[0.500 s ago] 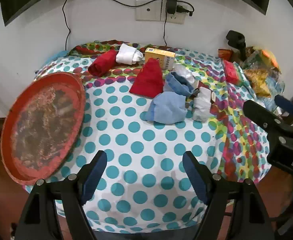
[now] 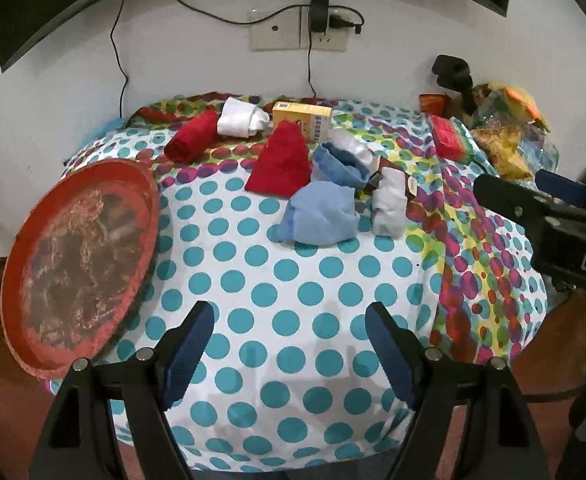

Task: Organize objects
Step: 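Move the left tool toward the light blue sock while the right tool approaches the white sock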

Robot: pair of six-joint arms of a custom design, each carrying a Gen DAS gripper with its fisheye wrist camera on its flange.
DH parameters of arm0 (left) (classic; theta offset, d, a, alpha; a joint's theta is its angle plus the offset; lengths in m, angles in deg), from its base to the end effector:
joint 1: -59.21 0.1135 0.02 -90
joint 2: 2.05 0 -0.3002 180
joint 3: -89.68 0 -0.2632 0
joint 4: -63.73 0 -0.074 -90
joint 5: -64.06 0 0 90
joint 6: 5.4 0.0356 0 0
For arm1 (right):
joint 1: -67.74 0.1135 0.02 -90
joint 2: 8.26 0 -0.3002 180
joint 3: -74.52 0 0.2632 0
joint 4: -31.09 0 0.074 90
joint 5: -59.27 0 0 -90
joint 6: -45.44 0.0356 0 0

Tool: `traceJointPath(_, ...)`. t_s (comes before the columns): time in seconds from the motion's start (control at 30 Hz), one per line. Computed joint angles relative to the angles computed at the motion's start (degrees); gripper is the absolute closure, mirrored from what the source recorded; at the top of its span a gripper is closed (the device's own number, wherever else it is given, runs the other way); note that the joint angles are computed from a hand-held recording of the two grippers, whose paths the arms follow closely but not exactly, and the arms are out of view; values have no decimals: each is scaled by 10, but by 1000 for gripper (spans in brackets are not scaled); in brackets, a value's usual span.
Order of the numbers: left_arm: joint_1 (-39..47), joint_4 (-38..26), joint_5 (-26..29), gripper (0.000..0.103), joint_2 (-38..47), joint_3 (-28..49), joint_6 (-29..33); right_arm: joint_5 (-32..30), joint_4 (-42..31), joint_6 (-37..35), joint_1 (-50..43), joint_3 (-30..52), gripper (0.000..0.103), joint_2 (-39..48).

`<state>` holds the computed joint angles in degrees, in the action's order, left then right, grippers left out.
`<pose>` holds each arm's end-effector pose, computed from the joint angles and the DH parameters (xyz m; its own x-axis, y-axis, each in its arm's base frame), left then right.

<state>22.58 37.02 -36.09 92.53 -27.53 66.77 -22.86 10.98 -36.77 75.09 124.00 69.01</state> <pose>0.2643 -0.1887 0.1811 -0.8086 0.2256 -0.5434 0.2792 0.9601 -0.0169 0.2584 0.0284 0.2025 -0.7339 0.0407 -0.6780 0.0644 0.9979 -0.0098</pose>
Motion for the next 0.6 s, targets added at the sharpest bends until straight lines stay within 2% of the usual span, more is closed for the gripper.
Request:
traceJointPath(0.2,8,1,24,23,5,3,-8,8,9,-13,10,-8,0,2)
traceJointPath(0.57,9,-1,6,23,31,19,9,-14,18,-26,9,4,0,39)
traceJointPath(0.6,18,-1,25,23,34,20,7,-18,19,-31,6,4,0,41)
